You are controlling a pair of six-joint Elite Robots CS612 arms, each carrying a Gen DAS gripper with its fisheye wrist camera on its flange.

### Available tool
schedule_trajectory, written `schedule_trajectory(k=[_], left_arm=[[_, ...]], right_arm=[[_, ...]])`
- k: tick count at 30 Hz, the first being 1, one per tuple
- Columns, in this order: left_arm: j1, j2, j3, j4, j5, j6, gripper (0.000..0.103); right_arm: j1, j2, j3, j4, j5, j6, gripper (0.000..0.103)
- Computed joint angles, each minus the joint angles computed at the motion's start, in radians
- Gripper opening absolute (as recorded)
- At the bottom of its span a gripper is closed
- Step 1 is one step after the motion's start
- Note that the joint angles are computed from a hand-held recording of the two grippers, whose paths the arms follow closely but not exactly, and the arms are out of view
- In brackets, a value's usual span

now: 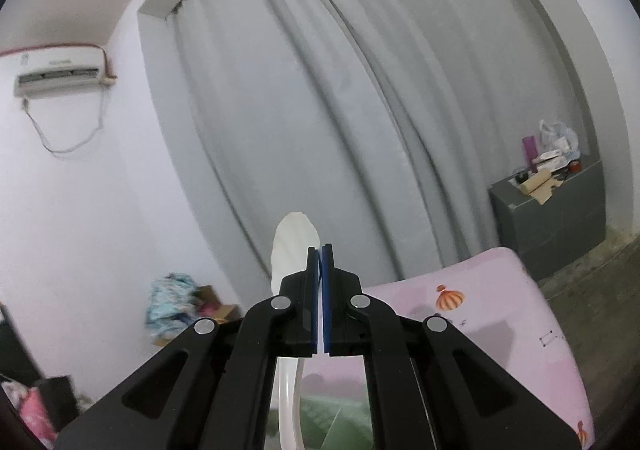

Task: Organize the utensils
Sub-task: 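Drop the metal spoon into the caddy with the left gripper while the right gripper carries the paddle over, then lower the rice paddle into the green caddy and open the right gripper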

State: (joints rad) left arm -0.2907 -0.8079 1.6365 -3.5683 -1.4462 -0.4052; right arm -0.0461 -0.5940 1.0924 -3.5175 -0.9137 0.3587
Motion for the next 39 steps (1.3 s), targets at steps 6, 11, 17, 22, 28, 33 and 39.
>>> schedule_trajectory(k=[6, 11, 17, 22, 28, 33, 39], left_arm=[[0.008, 0.007, 0.021, -0.015, 0.004, -0.021, 0.085], [0.014, 0.008, 0.021, -0.014, 0.005, -0.030, 0.085], [0.015, 0.010, 0.022, -0.017, -0.001, -0.046, 0.085], [0.014, 0.008, 0.030, -0.032, 0.002, -0.051, 0.085], [0.009, -0.002, 0.049, -0.059, 0.007, -0.063, 0.086], [0.000, -0.011, 0.070, -0.081, 0.015, -0.059, 0.086], [-0.010, -0.021, 0.090, -0.084, 0.020, -0.058, 0.087]], right_arm=[[0.041, 0.050, -0.072, 0.093, -0.151, -0.112, 0.002], [0.058, 0.069, -0.089, 0.151, -0.207, -0.207, 0.002], [0.058, 0.076, -0.078, 0.169, -0.213, -0.245, 0.002], [0.045, 0.049, -0.010, 0.140, -0.177, -0.246, 0.003], [0.030, 0.002, 0.089, 0.095, -0.166, -0.244, 0.003], [0.018, -0.025, 0.142, 0.071, -0.154, -0.223, 0.003], [0.003, -0.053, 0.194, 0.111, -0.118, -0.229, 0.018]])
